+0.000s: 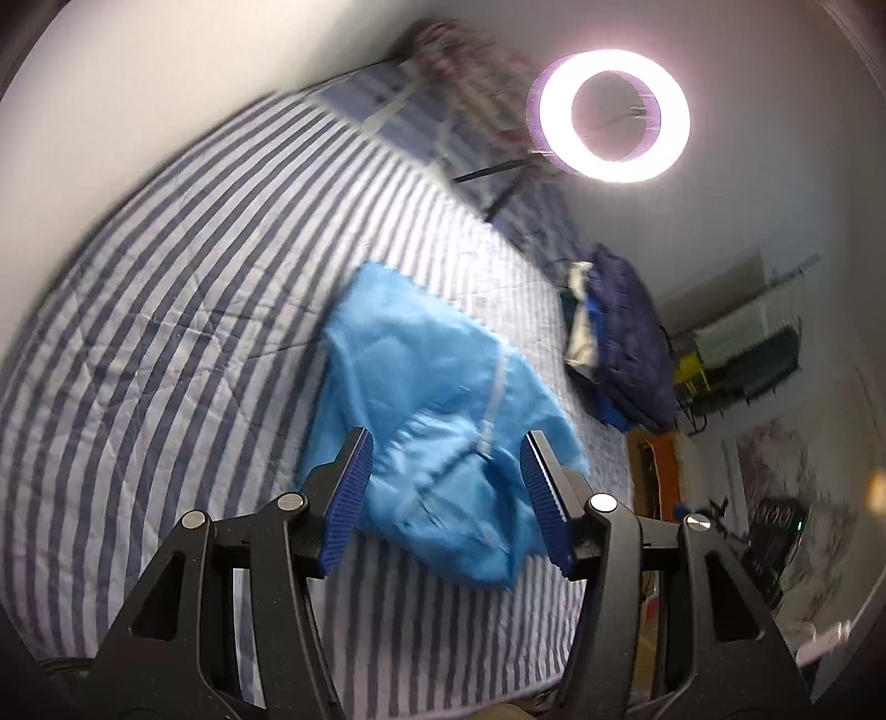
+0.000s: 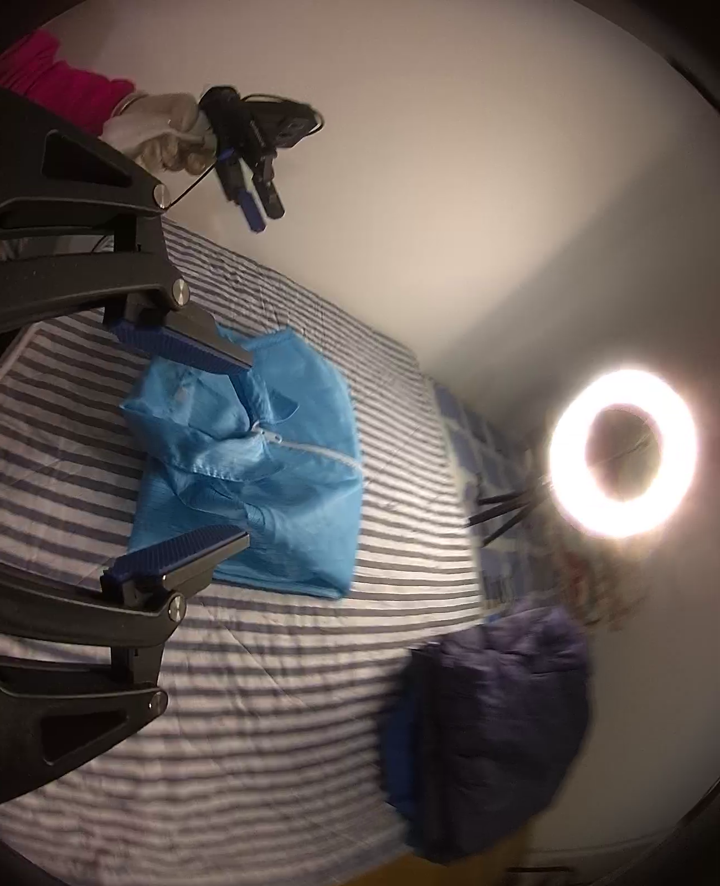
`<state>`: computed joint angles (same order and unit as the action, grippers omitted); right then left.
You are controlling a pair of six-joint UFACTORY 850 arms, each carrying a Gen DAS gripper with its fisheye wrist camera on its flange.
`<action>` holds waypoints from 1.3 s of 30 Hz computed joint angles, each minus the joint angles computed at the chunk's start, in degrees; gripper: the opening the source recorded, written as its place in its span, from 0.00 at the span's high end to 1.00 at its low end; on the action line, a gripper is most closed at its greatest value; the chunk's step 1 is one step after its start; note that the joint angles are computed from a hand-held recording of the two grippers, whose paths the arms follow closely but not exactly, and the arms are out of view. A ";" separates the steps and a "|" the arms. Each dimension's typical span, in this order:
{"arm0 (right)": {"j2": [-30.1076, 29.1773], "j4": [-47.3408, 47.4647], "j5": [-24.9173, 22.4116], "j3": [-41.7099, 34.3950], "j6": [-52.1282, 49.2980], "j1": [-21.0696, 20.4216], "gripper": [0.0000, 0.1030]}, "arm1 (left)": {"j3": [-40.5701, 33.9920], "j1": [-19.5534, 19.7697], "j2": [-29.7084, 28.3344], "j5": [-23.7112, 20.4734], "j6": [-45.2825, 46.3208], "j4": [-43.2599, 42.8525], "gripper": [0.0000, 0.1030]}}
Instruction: Fold large clothes
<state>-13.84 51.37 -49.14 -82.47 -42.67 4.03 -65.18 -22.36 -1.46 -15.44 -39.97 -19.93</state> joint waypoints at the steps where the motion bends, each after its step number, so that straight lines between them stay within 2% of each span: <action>1: -1.12 0.21 -0.06 -0.56 0.35 0.08 0.39 | -0.13 0.86 -0.95 0.10 3.72 -4.05 0.45; 6: -9.49 2.26 -2.27 -5.23 3.97 -0.20 0.38 | -0.98 4.22 -6.62 0.00 21.99 -23.97 0.45; 8: -12.98 2.54 -4.95 -7.79 6.52 -0.72 0.38 | -2.02 5.12 -9.34 -1.16 27.67 -29.80 0.45; 13: -18.62 3.93 -8.02 -12.09 10.98 -1.63 0.38 | -4.57 6.48 -14.10 -3.62 33.60 -35.64 0.45; 19: -24.81 7.88 -9.88 -18.43 12.72 -2.39 0.38 | -6.13 7.45 -16.57 -3.56 40.62 -41.54 0.46; 22: -28.12 7.88 -10.75 -21.87 14.18 -2.07 0.38 | -6.52 7.84 -17.70 -4.74 45.42 -45.39 0.61; 24: -30.01 8.16 -11.61 -23.20 15.25 -1.98 0.39 | -6.92 7.90 -18.52 -5.18 46.53 -46.02 0.80; 26: -31.35 8.93 -12.74 -24.13 15.49 -1.90 0.43 | -6.95 7.91 -19.09 -5.28 49.08 -48.31 0.94; 28: -32.21 9.21 -13.44 -25.11 14.84 -1.80 0.45 | -7.17 7.82 -19.46 -5.32 50.19 -49.10 0.97; 30: -32.82 9.20 -13.65 -26.30 14.18 -1.56 0.56 | -7.81 7.38 -19.57 -4.93 48.38 -45.53 1.00; 31: -32.80 8.88 -13.93 -26.73 13.70 -1.51 0.71 | -7.99 7.10 -19.38 -4.71 46.74 -43.24 1.00; 32: -32.47 7.35 -13.58 -27.22 13.13 -1.30 0.81 | -7.97 6.85 -19.09 -4.54 46.47 -42.98 1.00; 34: -32.49 3.95 -12.10 -29.36 12.06 -0.56 0.91 | -7.62 6.59 -18.20 -4.72 48.43 -44.81 1.00; 35: -32.04 2.33 -10.76 -29.73 11.48 -0.30 0.95 | -7.40 6.47 -17.74 -4.63 48.58 -44.79 1.00; 36: -31.48 0.74 -8.36 -29.85 11.35 0.08 0.95 | -7.01 6.42 -17.28 -4.89 50.32 -46.45 1.00; 39: -30.82 -0.40 -5.43 -29.10 11.49 0.58 0.96 | -6.43 5.99 -16.93 -5.29 48.54 -44.10 1.00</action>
